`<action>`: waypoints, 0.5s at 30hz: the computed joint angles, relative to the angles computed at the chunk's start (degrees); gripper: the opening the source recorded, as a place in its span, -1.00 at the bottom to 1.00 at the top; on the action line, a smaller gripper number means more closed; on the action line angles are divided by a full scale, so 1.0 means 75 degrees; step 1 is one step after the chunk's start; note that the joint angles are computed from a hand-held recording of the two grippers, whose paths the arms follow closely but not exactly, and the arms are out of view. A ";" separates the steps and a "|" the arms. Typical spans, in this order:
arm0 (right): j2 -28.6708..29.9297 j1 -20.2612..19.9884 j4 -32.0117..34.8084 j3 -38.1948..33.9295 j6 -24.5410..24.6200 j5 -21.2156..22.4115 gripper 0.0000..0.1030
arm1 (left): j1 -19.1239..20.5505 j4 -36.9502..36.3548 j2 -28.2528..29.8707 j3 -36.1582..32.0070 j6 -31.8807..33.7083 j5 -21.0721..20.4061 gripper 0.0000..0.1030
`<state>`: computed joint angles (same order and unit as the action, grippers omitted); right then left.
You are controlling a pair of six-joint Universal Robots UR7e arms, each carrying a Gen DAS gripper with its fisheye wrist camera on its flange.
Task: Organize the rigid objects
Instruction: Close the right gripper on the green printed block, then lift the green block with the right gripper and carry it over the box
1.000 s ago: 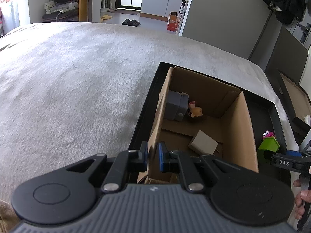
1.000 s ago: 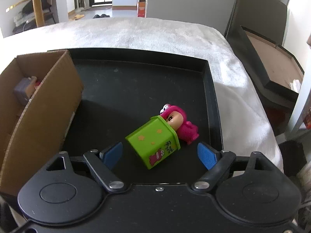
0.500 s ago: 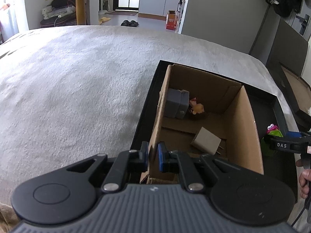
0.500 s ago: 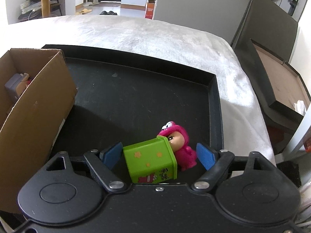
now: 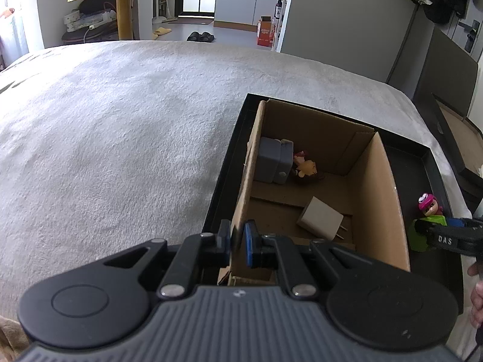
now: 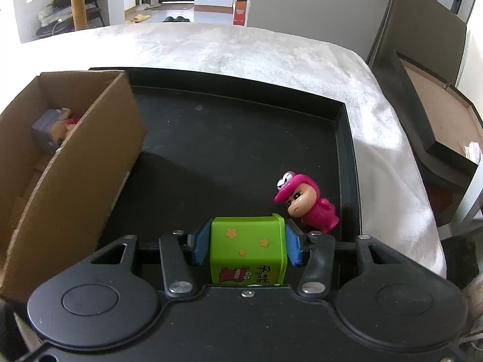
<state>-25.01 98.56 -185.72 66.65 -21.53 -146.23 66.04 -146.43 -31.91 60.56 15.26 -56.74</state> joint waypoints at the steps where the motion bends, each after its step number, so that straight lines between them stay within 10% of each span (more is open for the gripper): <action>1: -0.0022 0.0016 -0.0014 0.0042 0.0013 0.0015 -0.04 | 0.0001 0.0000 -0.0002 0.0001 0.0001 -0.0002 -0.83; 15: -0.0264 0.0275 0.0044 0.0267 0.0431 0.0141 -0.04 | 0.0000 -0.0031 -0.0006 0.0016 0.0041 0.0014 -0.83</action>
<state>-26.99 100.62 -185.39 68.65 -18.30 -145.17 66.04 -146.66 -31.96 60.68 15.57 -56.63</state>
